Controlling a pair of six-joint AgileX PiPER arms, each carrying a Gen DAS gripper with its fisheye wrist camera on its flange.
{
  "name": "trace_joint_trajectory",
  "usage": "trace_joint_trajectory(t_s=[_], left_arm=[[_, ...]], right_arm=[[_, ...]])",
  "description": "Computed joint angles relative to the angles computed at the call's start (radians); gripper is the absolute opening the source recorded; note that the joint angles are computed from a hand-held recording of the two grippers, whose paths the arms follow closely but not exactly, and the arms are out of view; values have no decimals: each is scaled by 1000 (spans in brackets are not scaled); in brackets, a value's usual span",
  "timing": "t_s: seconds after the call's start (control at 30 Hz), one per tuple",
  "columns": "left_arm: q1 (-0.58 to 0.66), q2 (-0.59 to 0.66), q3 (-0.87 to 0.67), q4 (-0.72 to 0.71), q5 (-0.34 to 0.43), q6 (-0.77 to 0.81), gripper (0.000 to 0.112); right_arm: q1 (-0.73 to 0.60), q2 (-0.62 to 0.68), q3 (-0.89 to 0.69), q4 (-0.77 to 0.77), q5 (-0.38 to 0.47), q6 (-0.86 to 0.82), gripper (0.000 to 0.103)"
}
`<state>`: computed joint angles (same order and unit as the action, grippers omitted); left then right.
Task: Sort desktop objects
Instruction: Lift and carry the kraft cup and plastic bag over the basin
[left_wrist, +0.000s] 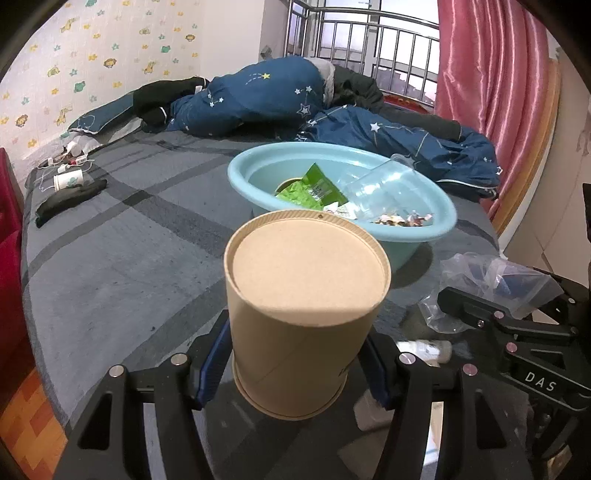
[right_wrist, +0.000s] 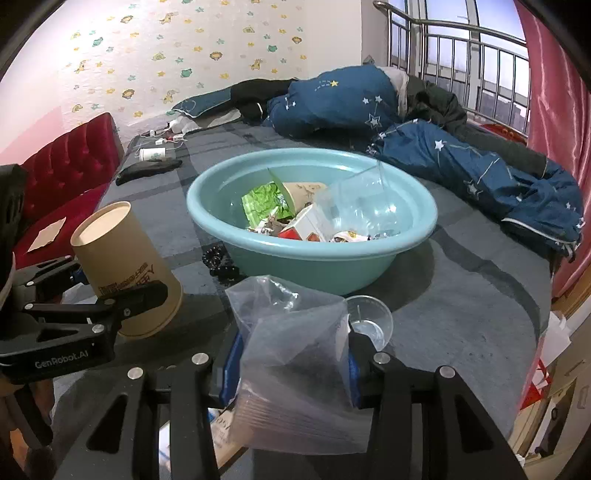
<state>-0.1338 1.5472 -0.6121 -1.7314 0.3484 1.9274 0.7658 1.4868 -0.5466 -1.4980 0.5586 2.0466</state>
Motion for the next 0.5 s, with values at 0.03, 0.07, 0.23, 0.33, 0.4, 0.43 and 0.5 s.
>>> trace_joint_trajectory(t_s=[0.03,0.07,0.23,0.33,0.4,0.43,0.5], left_arm=[[1,-11,6,17,2,-17,68],[-1,-26,15,34,1,-32,68],[3,-93,59,56,-3,-46,68],[1,-127,76,65,-6,-54,68],[2,-150,86,75,-3,-67,68],[3,-157,88,85,-2,-76,68],[3,-175,95,111,0,-102,68]], right_arm=[[9,-10,2,16,4,-15,48],[25,-21,4,35,13,-27,48],[83,-72,23,99,57,-46,48],[109,-103,29,129,86,-68,48],[123,-130,35,149,98,-80,48],[132,-142,36,163,107,-89,48],[149,-157,37,179,126,-101,48]])
